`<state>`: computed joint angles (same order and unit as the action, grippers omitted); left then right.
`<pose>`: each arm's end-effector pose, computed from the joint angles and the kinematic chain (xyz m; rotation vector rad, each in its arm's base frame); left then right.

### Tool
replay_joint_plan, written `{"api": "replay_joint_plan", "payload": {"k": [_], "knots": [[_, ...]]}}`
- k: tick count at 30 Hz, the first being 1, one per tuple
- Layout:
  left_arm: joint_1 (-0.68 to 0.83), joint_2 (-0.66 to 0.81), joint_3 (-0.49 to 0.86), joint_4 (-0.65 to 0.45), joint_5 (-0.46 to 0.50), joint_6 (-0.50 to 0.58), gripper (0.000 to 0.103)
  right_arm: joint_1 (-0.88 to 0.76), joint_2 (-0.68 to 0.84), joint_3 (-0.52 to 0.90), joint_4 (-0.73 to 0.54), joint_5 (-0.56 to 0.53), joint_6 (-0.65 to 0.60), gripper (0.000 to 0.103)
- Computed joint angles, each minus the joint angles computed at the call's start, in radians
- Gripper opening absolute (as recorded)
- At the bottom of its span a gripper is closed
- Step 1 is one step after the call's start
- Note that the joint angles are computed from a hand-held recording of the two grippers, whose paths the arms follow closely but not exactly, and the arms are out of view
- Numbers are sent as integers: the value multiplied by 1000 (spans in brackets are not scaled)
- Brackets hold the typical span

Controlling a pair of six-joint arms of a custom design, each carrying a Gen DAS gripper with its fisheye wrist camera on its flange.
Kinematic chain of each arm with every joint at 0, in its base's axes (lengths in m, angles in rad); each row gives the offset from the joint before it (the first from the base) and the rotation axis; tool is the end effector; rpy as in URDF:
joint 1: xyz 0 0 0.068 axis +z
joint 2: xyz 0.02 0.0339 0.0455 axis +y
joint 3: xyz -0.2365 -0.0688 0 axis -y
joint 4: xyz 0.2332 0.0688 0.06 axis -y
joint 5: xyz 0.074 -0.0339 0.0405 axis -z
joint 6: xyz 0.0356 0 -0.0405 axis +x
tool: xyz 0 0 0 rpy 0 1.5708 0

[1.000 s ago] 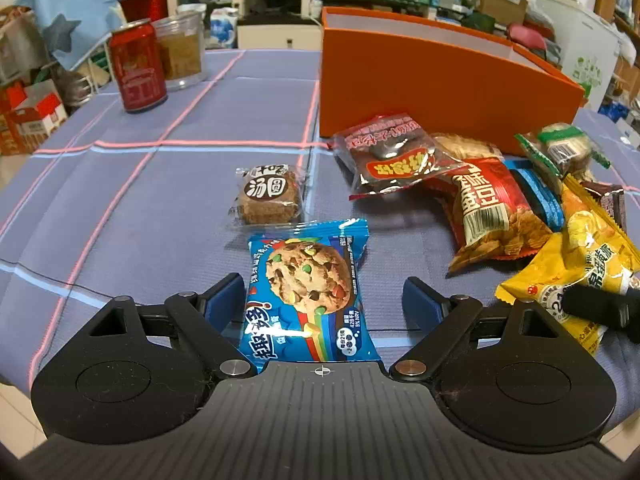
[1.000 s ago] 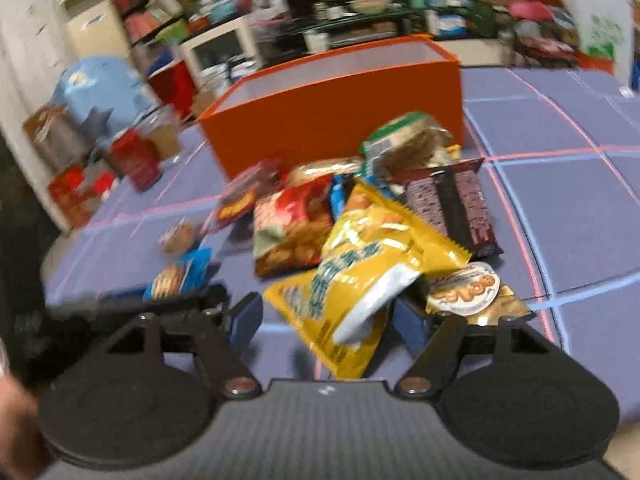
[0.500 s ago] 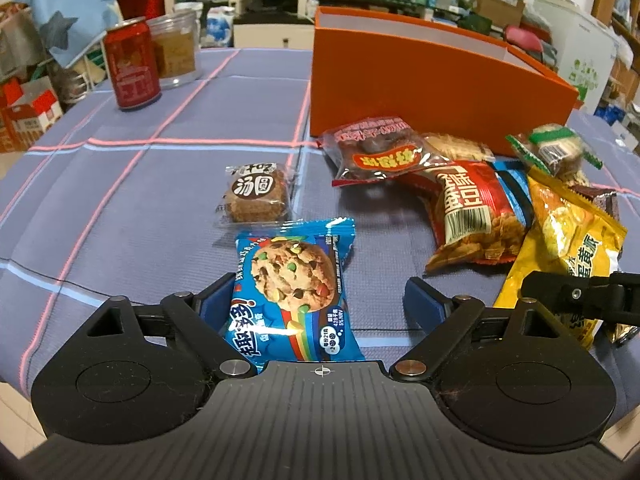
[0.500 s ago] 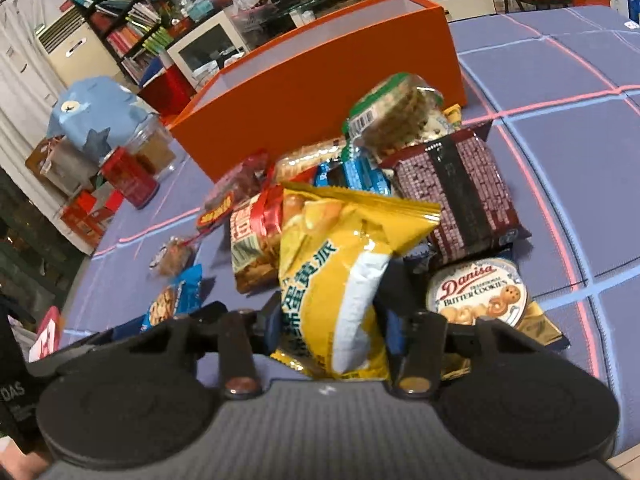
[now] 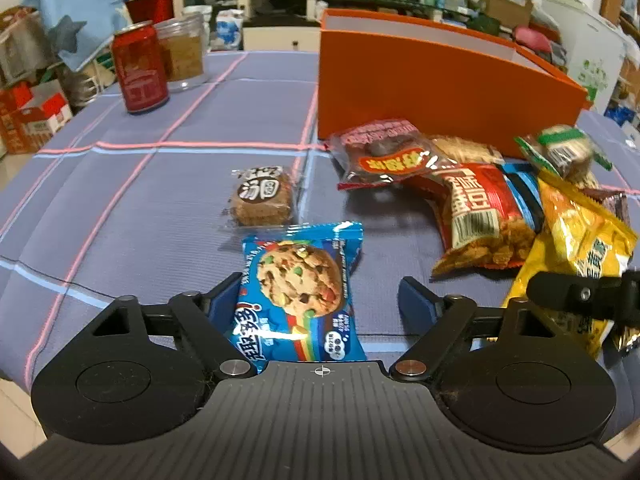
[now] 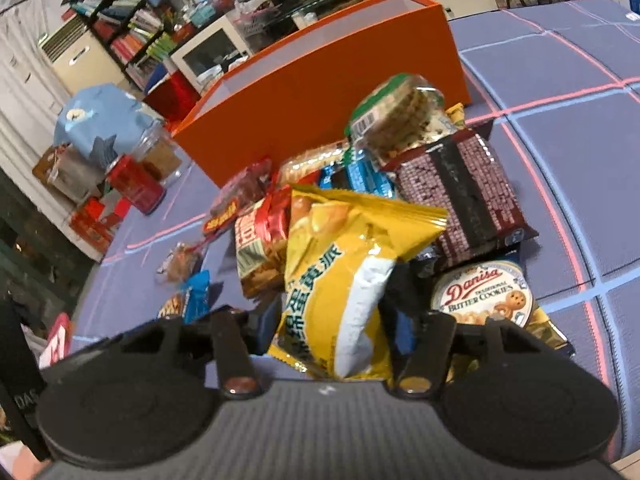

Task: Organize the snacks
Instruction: 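Grasp the blue cookie packet with the left tool while the right tool grasps the yellow chip bag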

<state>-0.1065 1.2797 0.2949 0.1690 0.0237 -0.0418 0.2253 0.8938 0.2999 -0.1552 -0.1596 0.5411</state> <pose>0.2049 -0.0228 0.0991 0.0885 2.3869 -0.0984 0.1728 0.0454 0.1427 0.2919 2.3599 0.5633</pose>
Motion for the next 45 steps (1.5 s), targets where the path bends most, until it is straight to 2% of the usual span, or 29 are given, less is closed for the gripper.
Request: {"api": "replay_joint_plan", "payload": {"k": [6, 8, 9, 10, 11, 14, 19, 25, 31, 39, 45], "knots": [[5, 4, -1, 10, -14, -19, 57, 12, 6, 8, -11, 11, -13, 62], [-10, 0, 2, -1, -42, -24, 53, 19, 0, 7, -15, 12, -23, 59], [-23, -4, 3, -8, -65, -23, 42, 24, -4, 8, -18, 14, -31, 57], [-31, -11, 1, -11, -76, -20, 27, 26, -9, 7, -19, 10, -39, 54], [-32, -22, 4, -26, -69, -19, 18, 27, -24, 3, -18, -2, -44, 51], [-40, -33, 15, -60, -67, -9, 19, 55, -85, -5, -30, 8, -73, 46], [-34, -55, 23, -102, -56, -18, 19, 89, -110, -3, -37, 35, -94, 44], [-46, -205, -2, -173, -47, -4, 19, 164, -254, -28, -48, 149, -168, 44], [-74, -278, -4, -198, -108, 19, 19, 162, -245, -20, -38, 160, -178, 44], [-28, -366, 15, -262, -64, 22, 19, 182, -341, -25, -63, 203, -194, 44], [-71, -400, 22, -272, -107, 16, 19, 215, -352, -11, -63, 248, -207, 45]]}}
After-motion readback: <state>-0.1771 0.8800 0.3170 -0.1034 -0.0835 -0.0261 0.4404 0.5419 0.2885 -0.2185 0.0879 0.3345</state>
